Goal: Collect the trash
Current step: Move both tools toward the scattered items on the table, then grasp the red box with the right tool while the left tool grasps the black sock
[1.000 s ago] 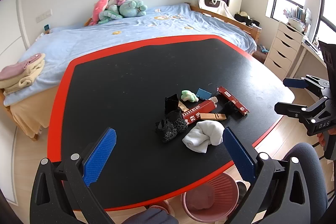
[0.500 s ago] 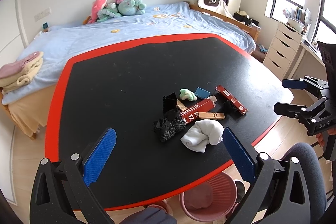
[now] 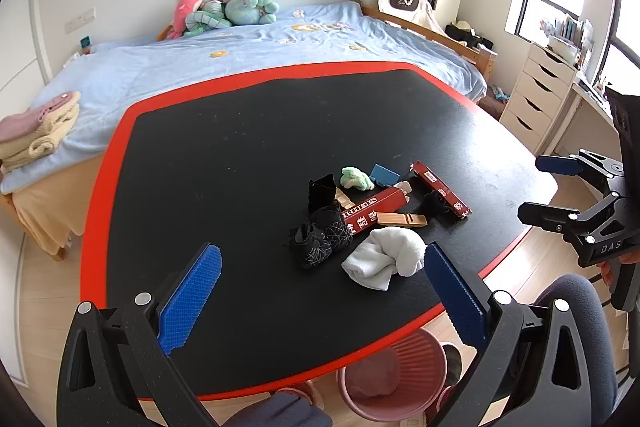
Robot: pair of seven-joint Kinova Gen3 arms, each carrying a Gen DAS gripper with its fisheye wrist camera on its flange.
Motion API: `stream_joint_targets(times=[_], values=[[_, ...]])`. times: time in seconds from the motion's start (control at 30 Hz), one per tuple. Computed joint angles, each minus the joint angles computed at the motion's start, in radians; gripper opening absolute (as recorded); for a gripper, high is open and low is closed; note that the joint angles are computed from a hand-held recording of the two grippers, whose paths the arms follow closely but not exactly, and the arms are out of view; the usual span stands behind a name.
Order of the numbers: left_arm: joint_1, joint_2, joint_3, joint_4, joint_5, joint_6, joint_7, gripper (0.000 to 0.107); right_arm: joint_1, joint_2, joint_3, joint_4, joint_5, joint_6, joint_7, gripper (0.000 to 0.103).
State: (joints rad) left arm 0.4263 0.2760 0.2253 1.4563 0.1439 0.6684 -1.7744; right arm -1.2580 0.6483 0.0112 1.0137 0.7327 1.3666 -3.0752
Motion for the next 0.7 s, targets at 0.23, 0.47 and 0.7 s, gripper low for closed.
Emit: stream_joint_targets(times=[0.23, 0.47, 0.7], values=[[-0.007, 0.022, -0.004, -0.013, 0.004, 0.014, -0.006, 0.097, 0.012, -0.008, -0.005, 0.027, -0.008, -0.025, -0.012, 0.1], [-0.011, 0.053, -0.007, -0.045, 0.008, 0.038, 0.002, 0.097, 0.04, -0.01, -0.015, 0.046, -0.031, -0.062, 0.001, 0.1], [-0.009, 0.13, -0.005, -0.153, 0.019, 0.14, 0.011, 0.097, 0.078, -0.002, -0.018, 0.049, -0.066, -0.092, 0.029, 0.1]])
